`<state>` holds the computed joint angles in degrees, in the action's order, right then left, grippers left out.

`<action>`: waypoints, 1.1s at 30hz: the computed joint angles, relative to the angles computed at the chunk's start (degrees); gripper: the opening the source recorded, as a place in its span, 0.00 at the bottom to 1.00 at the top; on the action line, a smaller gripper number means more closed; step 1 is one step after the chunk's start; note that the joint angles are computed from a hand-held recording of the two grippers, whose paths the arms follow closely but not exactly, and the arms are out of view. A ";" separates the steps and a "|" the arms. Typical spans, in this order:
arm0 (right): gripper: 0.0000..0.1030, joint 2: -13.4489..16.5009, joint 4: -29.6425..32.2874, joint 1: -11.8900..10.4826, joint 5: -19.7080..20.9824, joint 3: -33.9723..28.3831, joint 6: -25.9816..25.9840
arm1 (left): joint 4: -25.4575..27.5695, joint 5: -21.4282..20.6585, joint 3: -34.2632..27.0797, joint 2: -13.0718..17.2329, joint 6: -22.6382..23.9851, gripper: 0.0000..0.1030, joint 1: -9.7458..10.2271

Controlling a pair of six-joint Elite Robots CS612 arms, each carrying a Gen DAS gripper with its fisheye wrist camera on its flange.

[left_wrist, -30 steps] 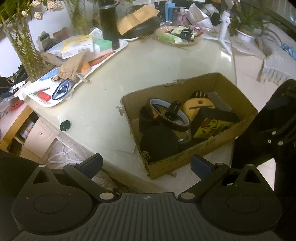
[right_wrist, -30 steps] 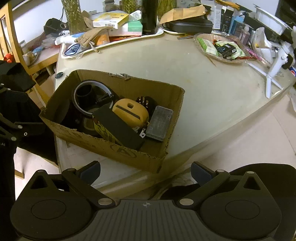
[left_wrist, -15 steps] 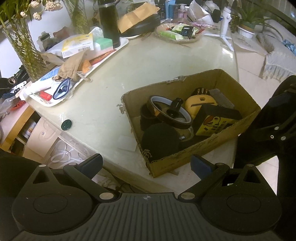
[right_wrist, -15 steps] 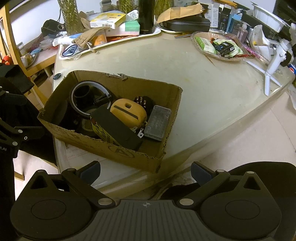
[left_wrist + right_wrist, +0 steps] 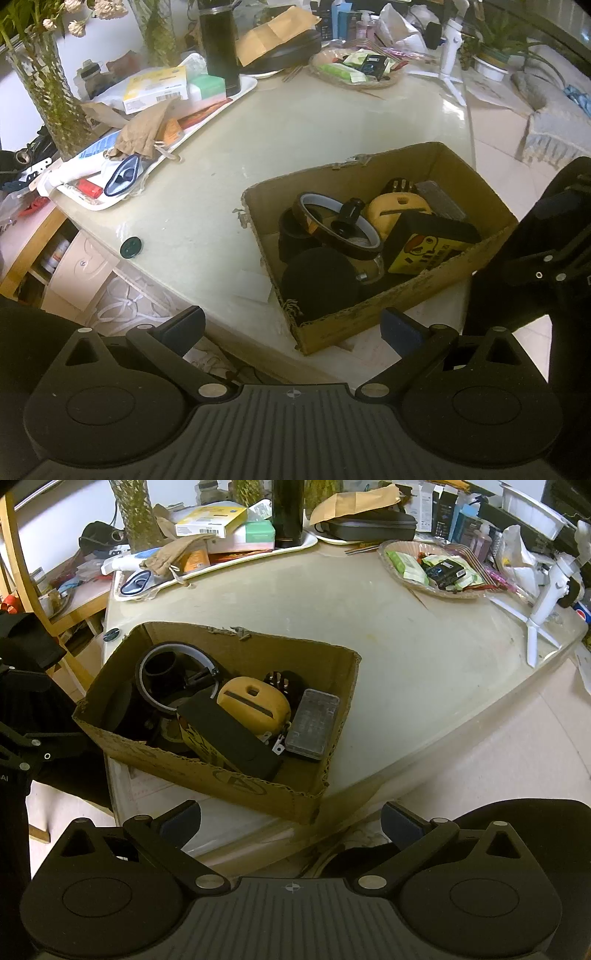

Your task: Organize rigid objects

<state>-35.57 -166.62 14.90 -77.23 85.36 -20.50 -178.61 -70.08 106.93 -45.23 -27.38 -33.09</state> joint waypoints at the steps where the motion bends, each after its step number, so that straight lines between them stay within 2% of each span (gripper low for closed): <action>1: 1.00 0.01 -0.02 0.01 -0.06 -0.01 -0.01 | 0.10 0.01 -0.04 0.00 -0.02 1.00 -0.01; 33: 1.00 0.09 -0.73 0.17 -0.86 0.04 -0.43 | 0.67 0.21 -0.14 -0.03 0.53 1.00 -0.06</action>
